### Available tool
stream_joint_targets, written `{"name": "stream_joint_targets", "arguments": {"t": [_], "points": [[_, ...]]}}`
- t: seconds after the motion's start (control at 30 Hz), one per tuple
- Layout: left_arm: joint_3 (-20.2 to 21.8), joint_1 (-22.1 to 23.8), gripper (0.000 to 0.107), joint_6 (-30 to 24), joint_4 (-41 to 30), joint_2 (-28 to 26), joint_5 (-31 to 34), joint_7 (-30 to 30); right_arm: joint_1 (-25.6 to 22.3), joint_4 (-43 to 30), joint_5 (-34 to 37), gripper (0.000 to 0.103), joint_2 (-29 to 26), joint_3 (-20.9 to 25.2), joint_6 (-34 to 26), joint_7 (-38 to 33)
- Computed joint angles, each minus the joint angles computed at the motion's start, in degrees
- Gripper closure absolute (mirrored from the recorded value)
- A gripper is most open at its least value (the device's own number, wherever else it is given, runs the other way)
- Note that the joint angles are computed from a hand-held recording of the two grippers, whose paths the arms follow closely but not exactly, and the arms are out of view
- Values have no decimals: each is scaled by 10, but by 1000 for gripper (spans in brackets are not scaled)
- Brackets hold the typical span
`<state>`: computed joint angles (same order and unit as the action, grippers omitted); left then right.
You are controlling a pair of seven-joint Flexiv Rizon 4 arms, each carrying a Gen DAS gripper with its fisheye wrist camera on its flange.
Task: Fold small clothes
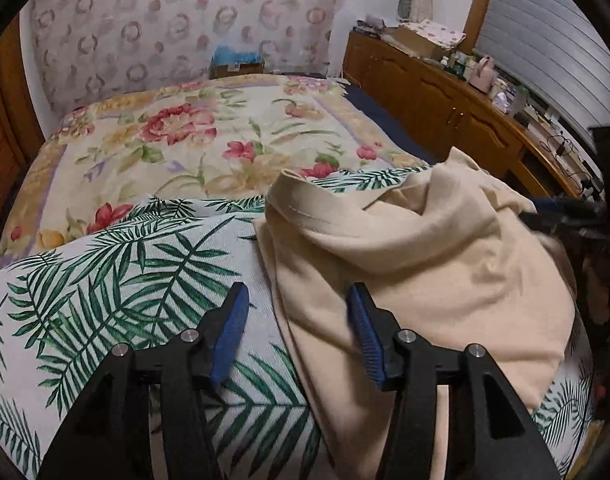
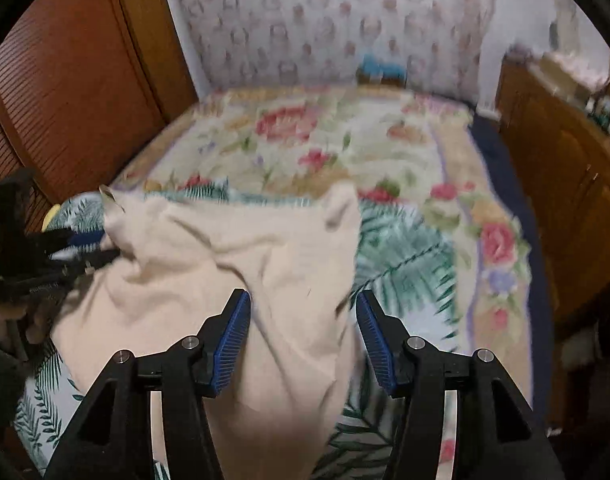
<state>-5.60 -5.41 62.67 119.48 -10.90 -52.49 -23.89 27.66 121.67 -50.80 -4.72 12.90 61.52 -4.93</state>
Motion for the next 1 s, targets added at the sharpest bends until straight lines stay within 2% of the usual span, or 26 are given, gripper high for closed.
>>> {"name": "stream_joint_targets", "arguments": {"t": [0.17, 0.23, 0.4, 0.43, 0.53, 0.57, 0.6, 0.63, 0.67, 0.77, 0.87, 1.0], "points": [[-3, 4, 54, -26, -13, -7, -9, -4, -1, -15, 18, 46, -28, -10, 19, -14], [-3, 4, 64, -36, -17, -8, -7, -4, -3, -10, 15, 46, -29, -17, 33, -4], [0, 2, 77, -42, -29, -14, 18, -30, -4, -6, 18, 38, -15, -14, 11, 16], [0, 5, 85, -53, -33, -14, 20, -36, -2, -8, 13, 38, -18, -13, 11, 23], [1, 13, 95, -89, -40, -15, 17, -43, -1, -7, 8, 39, -21, -12, 25, 20], [1, 14, 96, -94, -39, -13, 13, -39, -3, -4, 0, 56, -22, -15, 41, 21], [0, 14, 97, -97, -36, -9, 5, -31, -6, 2, -12, 65, -24, -18, 69, 21], [-2, 13, 97, -97, -30, -3, -9, -19, -10, 8, -21, 79, -26, -22, 106, 24], [-2, 12, 97, -103, -24, 6, -26, -7, -12, 14, -28, 81, -28, -26, 130, 28], [6, 7, 98, -123, -8, 38, -74, 30, -8, 18, -75, 86, -20, -35, 131, 56], [22, -3, 98, -144, 12, 81, -115, 67, -15, 23, -177, 88, 0, -43, 138, 131], [51, -13, 98, -170, 31, 132, -142, 93, -16, 3, -222, 89, 20, -17, 97, 154]]}}
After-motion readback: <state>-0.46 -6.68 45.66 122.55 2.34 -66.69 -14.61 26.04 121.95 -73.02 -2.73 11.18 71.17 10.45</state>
